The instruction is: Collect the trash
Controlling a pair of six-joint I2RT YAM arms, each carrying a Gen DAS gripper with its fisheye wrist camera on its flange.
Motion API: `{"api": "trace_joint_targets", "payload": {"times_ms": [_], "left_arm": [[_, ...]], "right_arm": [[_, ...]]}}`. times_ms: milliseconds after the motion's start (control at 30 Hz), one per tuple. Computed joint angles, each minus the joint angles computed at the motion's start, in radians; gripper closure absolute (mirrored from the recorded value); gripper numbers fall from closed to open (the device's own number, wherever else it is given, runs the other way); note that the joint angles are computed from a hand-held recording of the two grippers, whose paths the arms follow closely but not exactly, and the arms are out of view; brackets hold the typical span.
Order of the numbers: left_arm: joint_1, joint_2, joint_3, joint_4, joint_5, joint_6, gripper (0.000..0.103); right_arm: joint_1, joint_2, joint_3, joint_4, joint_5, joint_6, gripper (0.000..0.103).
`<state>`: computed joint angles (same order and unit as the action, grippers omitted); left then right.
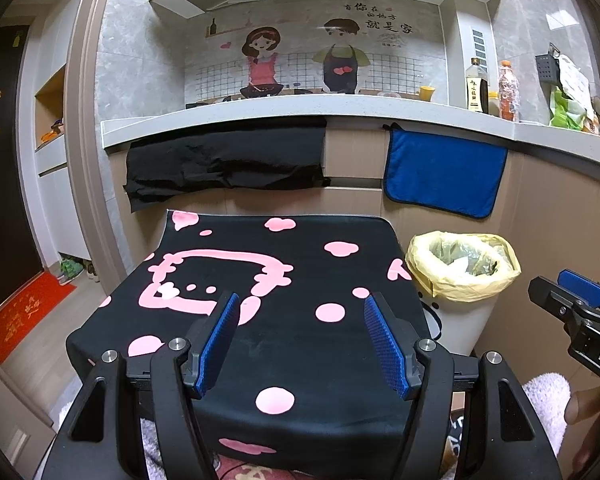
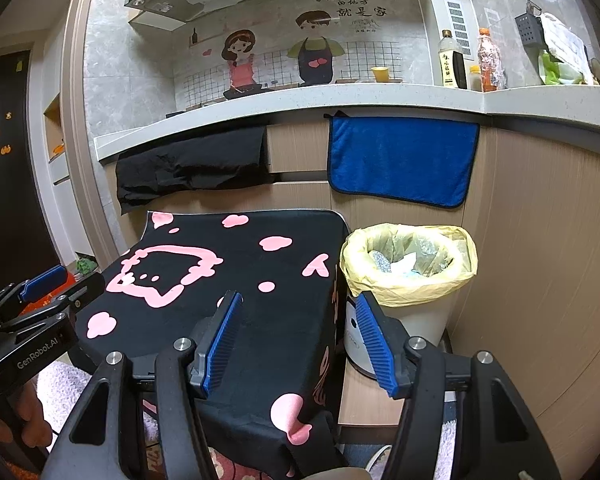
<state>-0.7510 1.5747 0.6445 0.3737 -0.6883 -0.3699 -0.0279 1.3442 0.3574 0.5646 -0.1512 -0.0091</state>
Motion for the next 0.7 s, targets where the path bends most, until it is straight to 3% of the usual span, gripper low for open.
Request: {"api": "trace_joint_targets", "payload": {"times_ms": [467, 700], "left_arm": [[-0.011, 0.013, 0.016, -0.013, -0.005, -0.01, 0.038], [0.004, 0.045, 0.018, 0.032, 0.029, 0.026, 0.038]], "right_arm": [[-0.015, 0.007, 0.004, 0.001, -0.018, -0.007, 0.046], [-0.02, 0.012, 0.008, 0.0, -0.022, -0.01, 0.046]]}}
